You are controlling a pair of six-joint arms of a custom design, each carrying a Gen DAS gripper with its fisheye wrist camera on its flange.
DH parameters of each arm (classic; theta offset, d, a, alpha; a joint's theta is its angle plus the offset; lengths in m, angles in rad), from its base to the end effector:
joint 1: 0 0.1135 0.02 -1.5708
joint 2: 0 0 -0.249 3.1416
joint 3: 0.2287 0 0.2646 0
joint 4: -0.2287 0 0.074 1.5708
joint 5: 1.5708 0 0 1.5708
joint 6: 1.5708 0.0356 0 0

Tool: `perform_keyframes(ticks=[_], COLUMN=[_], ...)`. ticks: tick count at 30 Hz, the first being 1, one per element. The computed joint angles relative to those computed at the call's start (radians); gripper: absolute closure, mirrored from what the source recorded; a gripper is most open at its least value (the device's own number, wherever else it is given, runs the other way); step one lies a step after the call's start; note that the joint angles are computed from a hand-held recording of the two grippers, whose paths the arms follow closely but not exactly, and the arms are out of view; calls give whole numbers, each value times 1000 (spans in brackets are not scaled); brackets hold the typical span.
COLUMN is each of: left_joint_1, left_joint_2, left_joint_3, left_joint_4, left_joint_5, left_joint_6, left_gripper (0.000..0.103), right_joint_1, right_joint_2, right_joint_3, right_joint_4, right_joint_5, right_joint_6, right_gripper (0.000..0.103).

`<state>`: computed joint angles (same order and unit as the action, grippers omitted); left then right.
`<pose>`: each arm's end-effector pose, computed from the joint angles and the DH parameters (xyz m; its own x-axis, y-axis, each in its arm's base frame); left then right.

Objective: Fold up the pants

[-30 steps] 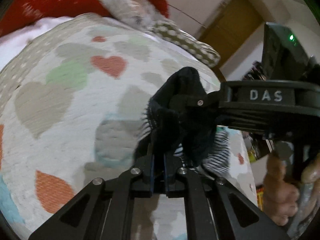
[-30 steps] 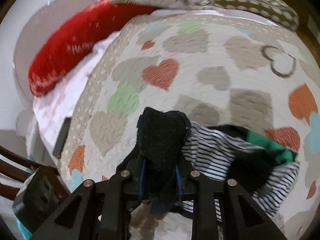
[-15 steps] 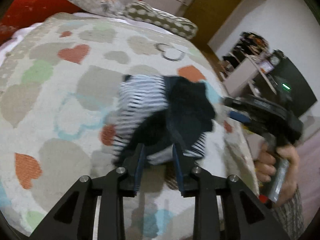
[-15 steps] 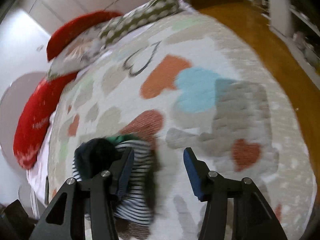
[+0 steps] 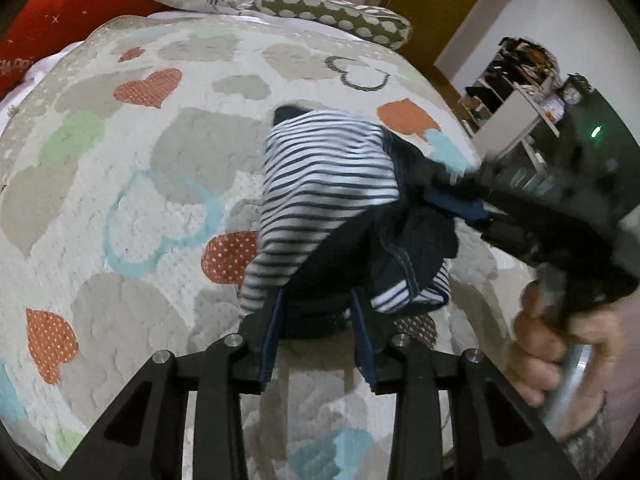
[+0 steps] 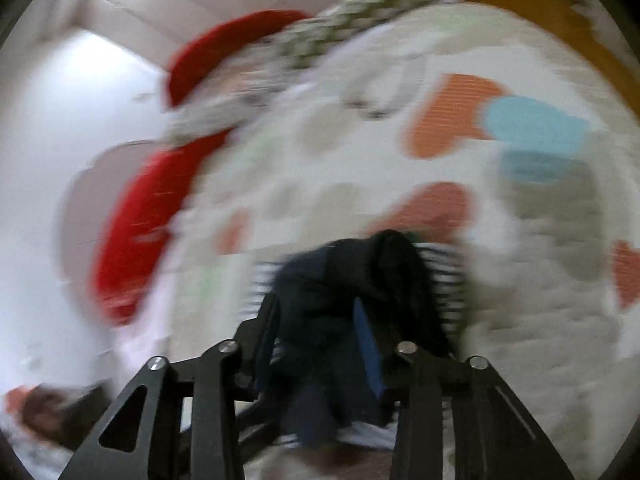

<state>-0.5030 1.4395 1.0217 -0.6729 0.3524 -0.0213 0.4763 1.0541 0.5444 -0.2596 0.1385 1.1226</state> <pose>0.2542 -0.1539 0.2153 -0.7895 0.4116 -0.4552 0.5754 0.7544 -0.3159 0.2064 0.1009 0.1806 -0.5977 0.6960 -0.3979 0.3986 0.6886 0.6058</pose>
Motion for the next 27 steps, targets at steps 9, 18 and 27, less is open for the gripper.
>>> perform_keyframes(ticks=[9, 18, 27], left_joint_1=[76, 129, 89], left_joint_2=[25, 307, 538], left_joint_3=[32, 286, 485], left_joint_4=[-1, 0, -95], left_joint_5=[66, 169, 322], left_joint_6=[-21, -8, -30], left_gripper=[53, 23, 63], right_joint_1=[23, -21, -147], right_joint_2=[-132, -354, -93], right_joint_3=[-68, -229, -258], right_joint_4=[-129, -76, 290], right_joint_5=[105, 70, -146], right_joint_6=[-10, 41, 18], right_gripper=[71, 33, 60])
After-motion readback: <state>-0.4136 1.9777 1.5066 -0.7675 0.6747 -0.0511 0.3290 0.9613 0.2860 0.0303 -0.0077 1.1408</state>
